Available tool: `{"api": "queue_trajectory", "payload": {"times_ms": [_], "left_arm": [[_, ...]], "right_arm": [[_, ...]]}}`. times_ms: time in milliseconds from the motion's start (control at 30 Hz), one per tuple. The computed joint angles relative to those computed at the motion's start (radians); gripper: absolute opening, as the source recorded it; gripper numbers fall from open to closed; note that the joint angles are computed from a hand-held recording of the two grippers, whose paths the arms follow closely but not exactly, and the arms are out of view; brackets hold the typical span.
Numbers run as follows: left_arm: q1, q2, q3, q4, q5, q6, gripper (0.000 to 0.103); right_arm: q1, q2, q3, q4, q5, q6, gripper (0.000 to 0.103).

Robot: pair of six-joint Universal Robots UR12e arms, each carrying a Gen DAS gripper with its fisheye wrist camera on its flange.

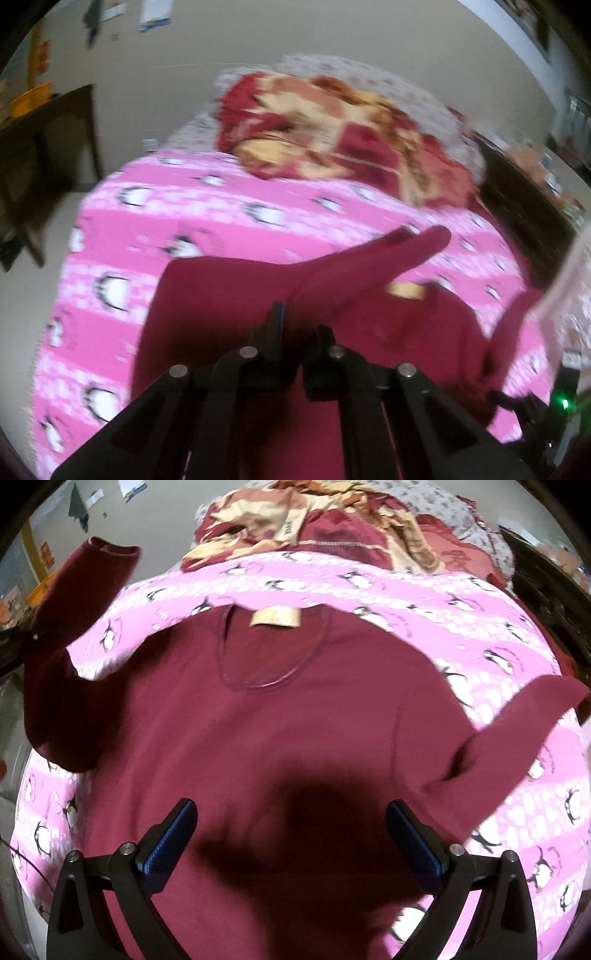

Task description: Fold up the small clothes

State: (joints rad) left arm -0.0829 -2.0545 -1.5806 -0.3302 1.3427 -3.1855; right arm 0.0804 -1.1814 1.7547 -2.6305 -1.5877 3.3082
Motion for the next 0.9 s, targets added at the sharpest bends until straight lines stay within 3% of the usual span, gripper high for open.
{"api": "queue_trajectory", "payload": {"times_ms": [200, 467, 500, 533, 567, 633, 733, 900], "left_arm": [[-0.072, -0.029, -0.004, -0.054, -0.014, 0.053, 0.007], [-0.125, -0.057, -0.032, -0.088, 0.051, 0.073, 0.008], [-0.129, -0.057, -0.038, -0.085, 0.056, 0.070, 0.011], [-0.129, -0.059, -0.038, -0.090, 0.052, 0.072, 0.025], [-0.129, -0.057, -0.041, -0.101, 0.034, 0.077, 0.045], [-0.124, -0.046, -0.054, -0.120, 0.002, 0.095, 0.062], [-0.117, -0.009, -0.097, -0.101, 0.011, 0.145, 0.063], [-0.084, 0.062, -0.197, 0.018, 0.085, 0.194, 0.073]], "right_arm": [[-0.033, -0.035, 0.041, -0.021, -0.020, 0.025, 0.103], [-0.071, -0.063, 0.086, -0.094, -0.019, 0.033, 0.103], [-0.070, -0.061, 0.085, -0.096, -0.022, 0.027, 0.103], [-0.070, -0.059, 0.083, -0.099, -0.017, 0.020, 0.103], [-0.069, -0.056, 0.081, -0.101, -0.007, 0.013, 0.103], [-0.068, -0.048, 0.073, -0.102, 0.018, -0.007, 0.101], [-0.063, -0.034, 0.061, -0.101, 0.037, -0.039, 0.093], [-0.050, 0.010, 0.015, -0.085, 0.070, -0.099, 0.079]]}}
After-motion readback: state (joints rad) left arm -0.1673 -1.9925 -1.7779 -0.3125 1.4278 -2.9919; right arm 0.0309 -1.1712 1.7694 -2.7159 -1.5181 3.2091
